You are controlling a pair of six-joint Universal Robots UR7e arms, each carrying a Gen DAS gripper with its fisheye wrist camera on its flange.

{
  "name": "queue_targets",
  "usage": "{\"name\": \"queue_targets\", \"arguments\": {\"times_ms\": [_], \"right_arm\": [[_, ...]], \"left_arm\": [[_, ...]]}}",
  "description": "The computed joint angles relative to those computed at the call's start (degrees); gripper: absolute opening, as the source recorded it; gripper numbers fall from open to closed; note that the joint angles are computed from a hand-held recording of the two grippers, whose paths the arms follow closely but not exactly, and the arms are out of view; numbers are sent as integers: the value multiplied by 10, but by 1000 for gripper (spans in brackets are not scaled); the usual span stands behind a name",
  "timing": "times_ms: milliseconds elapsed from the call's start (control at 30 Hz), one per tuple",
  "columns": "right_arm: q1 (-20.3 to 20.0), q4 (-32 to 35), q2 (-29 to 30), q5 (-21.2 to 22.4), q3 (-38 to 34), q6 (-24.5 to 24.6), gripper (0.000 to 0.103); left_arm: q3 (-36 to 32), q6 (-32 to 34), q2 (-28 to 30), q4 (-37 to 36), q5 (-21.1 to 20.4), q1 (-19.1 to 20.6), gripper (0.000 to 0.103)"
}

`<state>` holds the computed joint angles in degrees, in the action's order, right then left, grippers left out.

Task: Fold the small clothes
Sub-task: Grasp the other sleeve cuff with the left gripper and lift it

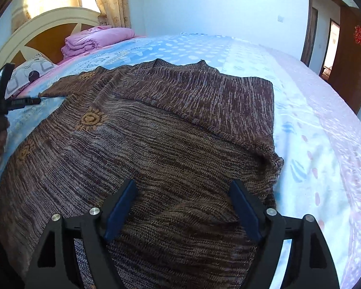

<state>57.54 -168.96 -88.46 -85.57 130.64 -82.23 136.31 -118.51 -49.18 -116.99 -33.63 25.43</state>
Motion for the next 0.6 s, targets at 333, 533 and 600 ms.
{"name": "queue_targets", "arguments": {"times_ms": [333,533,600], "right_arm": [[-15,-33,-2,29,15,-14,84],[-22,-49,-5,42,24,-20,85],[-23,-48,-5,44,24,-20,85]], "left_arm": [[62,-58,-92,-46,45,66,89],[58,22,-78,-167,69,131,79],[43,9,-73,-132,82,140,79]]}}
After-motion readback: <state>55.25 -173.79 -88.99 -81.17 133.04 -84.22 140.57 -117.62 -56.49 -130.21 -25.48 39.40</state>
